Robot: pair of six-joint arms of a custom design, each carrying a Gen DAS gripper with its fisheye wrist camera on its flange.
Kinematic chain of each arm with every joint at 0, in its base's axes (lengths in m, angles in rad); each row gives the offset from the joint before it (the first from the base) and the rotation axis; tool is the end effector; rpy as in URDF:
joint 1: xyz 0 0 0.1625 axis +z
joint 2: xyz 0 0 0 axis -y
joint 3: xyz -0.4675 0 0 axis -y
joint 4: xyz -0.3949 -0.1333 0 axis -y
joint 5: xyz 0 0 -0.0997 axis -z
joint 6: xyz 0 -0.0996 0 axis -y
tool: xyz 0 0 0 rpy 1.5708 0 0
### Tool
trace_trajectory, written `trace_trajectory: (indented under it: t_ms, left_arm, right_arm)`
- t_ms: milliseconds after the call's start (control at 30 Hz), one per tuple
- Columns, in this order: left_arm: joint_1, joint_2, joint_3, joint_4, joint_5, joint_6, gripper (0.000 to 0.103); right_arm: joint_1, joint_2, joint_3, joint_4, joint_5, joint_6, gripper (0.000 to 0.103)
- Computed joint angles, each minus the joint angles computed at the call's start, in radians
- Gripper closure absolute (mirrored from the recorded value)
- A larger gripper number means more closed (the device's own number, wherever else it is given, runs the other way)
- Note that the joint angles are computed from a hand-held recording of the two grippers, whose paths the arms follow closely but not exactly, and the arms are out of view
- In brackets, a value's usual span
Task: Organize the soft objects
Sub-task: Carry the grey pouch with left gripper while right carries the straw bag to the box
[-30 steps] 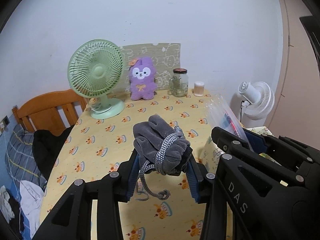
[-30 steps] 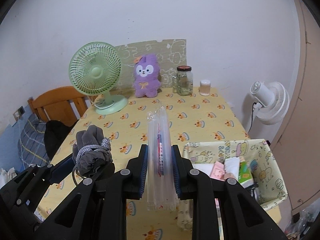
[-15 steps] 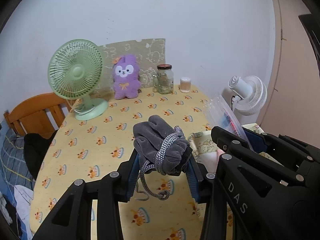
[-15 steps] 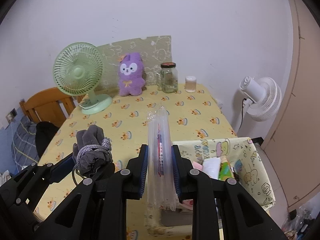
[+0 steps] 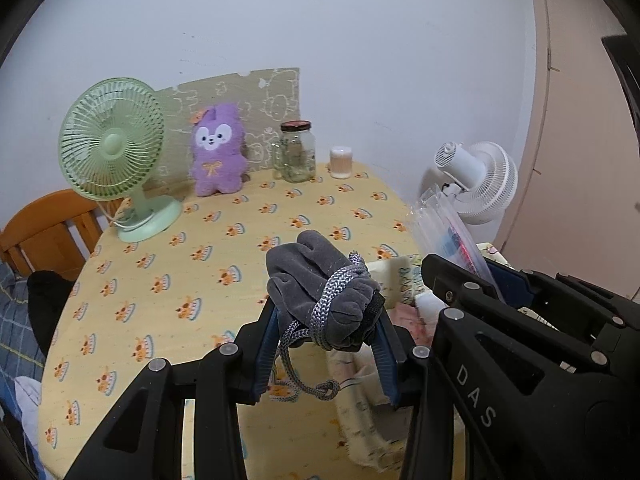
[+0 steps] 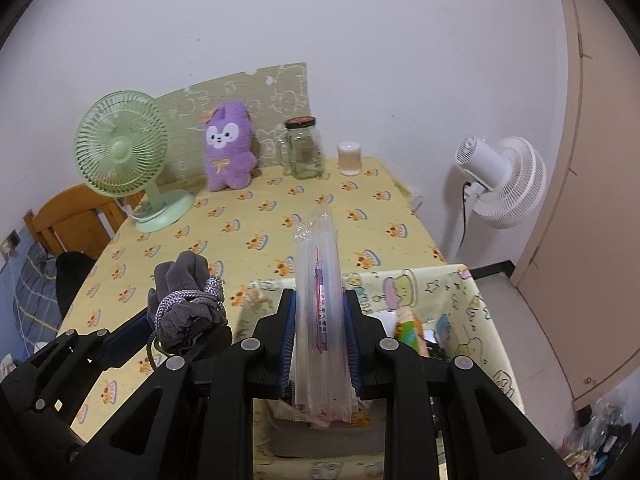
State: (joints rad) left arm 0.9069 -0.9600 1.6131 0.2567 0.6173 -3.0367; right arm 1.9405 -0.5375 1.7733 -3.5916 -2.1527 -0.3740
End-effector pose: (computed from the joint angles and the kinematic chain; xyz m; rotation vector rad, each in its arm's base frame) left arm -0.1628 -0.5563 0.1988 0.4615 2.1756 -1.0342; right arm 0.3120 -0.5877 0.0405 0.5924 -2.3347 0.9880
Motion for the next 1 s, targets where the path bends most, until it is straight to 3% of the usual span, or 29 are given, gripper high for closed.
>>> trace_trajectory:
  t_ms: [1000]
  left_arm:
    - [0.017, 0.166, -0.137, 0.111, 0.128, -0.001, 0.058]
  right_arm:
    - [-0.099, -0.041, 0.031, 0.001, -0.04, 0.029, 0.077]
